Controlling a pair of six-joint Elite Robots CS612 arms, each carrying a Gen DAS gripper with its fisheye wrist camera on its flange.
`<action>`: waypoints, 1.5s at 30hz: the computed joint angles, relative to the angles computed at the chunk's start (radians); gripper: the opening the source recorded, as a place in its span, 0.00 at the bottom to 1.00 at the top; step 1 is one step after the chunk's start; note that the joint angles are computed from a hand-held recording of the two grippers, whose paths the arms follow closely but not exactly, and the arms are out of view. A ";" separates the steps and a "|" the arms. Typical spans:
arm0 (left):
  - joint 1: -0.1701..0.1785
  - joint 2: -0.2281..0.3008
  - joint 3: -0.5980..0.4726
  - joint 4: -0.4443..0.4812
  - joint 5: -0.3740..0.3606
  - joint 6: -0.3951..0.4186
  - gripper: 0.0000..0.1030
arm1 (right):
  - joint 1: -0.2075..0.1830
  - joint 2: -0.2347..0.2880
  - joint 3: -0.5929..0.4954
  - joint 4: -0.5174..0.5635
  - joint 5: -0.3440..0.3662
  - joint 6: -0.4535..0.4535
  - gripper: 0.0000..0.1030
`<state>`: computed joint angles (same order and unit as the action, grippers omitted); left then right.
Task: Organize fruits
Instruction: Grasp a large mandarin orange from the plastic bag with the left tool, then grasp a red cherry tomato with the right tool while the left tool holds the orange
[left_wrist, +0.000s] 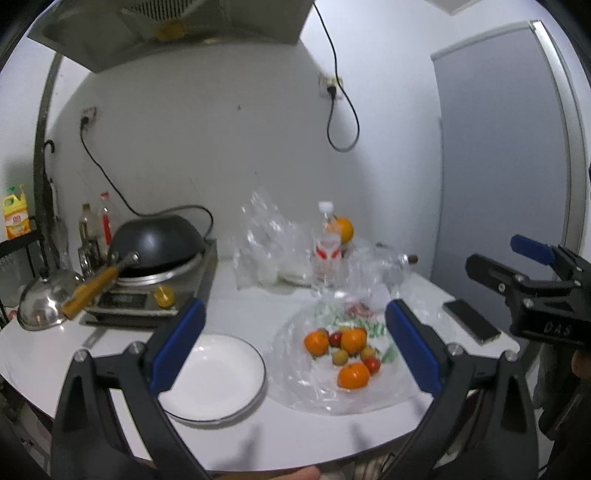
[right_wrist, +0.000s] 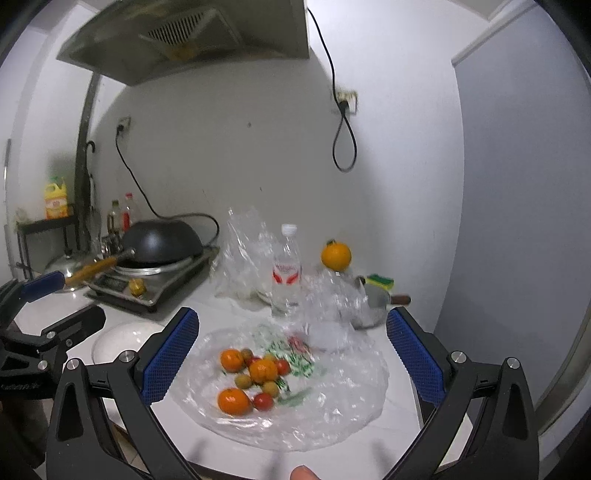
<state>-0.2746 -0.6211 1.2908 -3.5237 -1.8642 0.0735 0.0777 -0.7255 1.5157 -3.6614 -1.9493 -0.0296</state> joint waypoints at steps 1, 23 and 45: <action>-0.003 0.004 -0.005 0.014 0.001 0.006 0.96 | -0.004 0.002 -0.001 0.010 0.003 0.007 1.00; -0.075 0.103 -0.145 0.351 0.057 0.141 0.95 | -0.095 0.048 -0.001 0.162 0.205 0.048 0.75; -0.083 0.198 -0.332 0.694 -0.015 0.249 0.44 | -0.108 0.090 -0.068 0.287 0.290 0.031 0.42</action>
<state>-0.3574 -0.4230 0.9589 -2.8294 -1.8792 0.3221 -0.0305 -0.6352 1.4472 -3.3744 -1.6594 0.0010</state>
